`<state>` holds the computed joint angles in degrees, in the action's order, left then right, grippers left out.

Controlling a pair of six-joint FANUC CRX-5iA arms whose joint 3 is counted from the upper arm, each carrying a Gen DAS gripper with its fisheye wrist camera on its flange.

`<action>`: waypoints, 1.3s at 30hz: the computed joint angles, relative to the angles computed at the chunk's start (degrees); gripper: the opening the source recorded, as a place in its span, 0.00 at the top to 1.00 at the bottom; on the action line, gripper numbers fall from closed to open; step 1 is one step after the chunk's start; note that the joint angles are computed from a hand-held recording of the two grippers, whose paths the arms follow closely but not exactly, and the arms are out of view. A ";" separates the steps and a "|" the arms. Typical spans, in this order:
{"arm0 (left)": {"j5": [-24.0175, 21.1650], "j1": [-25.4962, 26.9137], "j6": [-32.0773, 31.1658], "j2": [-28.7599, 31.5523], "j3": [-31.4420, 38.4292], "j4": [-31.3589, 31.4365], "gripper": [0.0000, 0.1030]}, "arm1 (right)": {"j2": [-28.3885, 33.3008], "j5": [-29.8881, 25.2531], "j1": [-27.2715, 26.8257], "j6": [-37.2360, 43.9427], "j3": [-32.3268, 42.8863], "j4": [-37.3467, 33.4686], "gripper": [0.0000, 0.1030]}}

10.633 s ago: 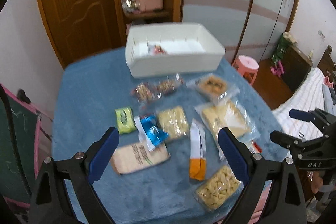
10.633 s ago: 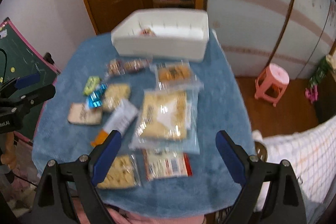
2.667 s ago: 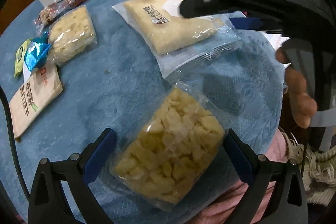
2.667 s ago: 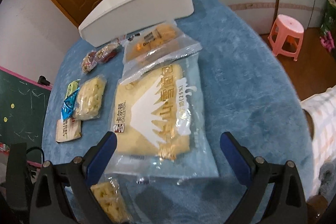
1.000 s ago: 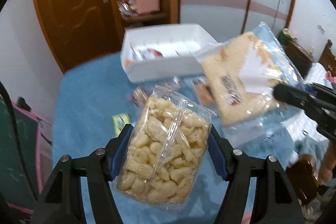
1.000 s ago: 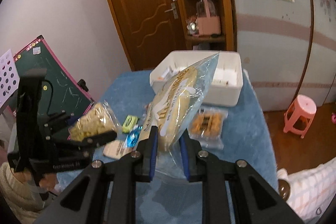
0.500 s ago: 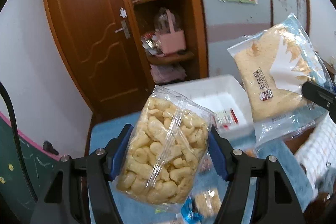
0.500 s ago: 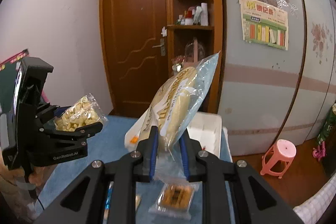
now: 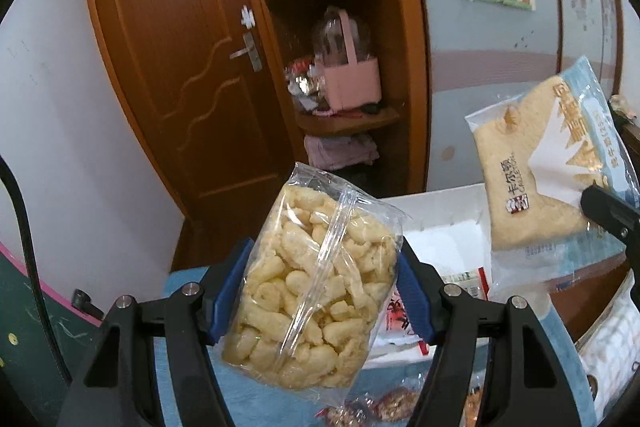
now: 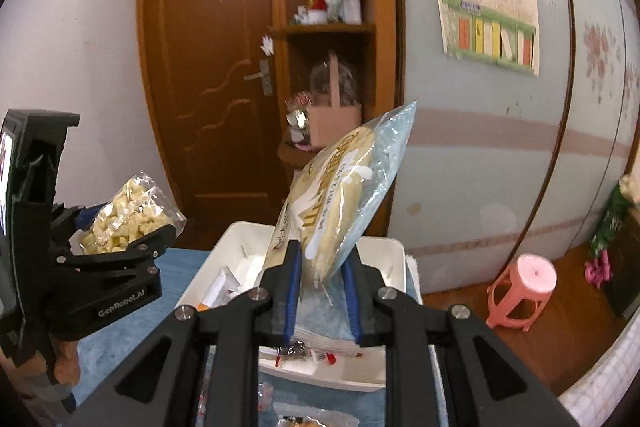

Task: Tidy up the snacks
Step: 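Carry the cracker bag and bread bag over the white bin and release both, then withdraw both tools from the bin back over the table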

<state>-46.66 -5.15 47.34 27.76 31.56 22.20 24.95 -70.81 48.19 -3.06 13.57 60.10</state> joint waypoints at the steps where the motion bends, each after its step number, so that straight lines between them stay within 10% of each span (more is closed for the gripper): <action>1: -1.66 -0.59 2.36 2.11 3.20 -2.29 0.35 | 0.39 0.31 -0.40 0.28 0.46 -1.01 0.80; 11: -11.82 -2.50 13.82 15.62 20.79 -7.08 0.34 | 6.58 1.12 -4.74 6.14 7.91 -11.28 0.79; 13: -11.09 -2.13 13.14 14.91 18.42 -5.47 0.31 | 8.27 0.68 -5.46 8.92 10.54 -14.10 0.79; 15: -13.74 -1.94 12.91 16.59 20.39 -4.15 0.01 | 10.29 -0.87 -5.83 12.44 13.85 -16.96 0.67; 21: -11.26 -2.36 11.89 14.58 17.35 -7.29 0.01 | 10.62 -1.29 -5.00 12.31 13.63 -16.06 0.38; 39: -8.96 2.16 6.40 4.11 5.56 -2.89 0.01 | 8.23 -6.82 0.02 11.39 14.51 -12.70 0.38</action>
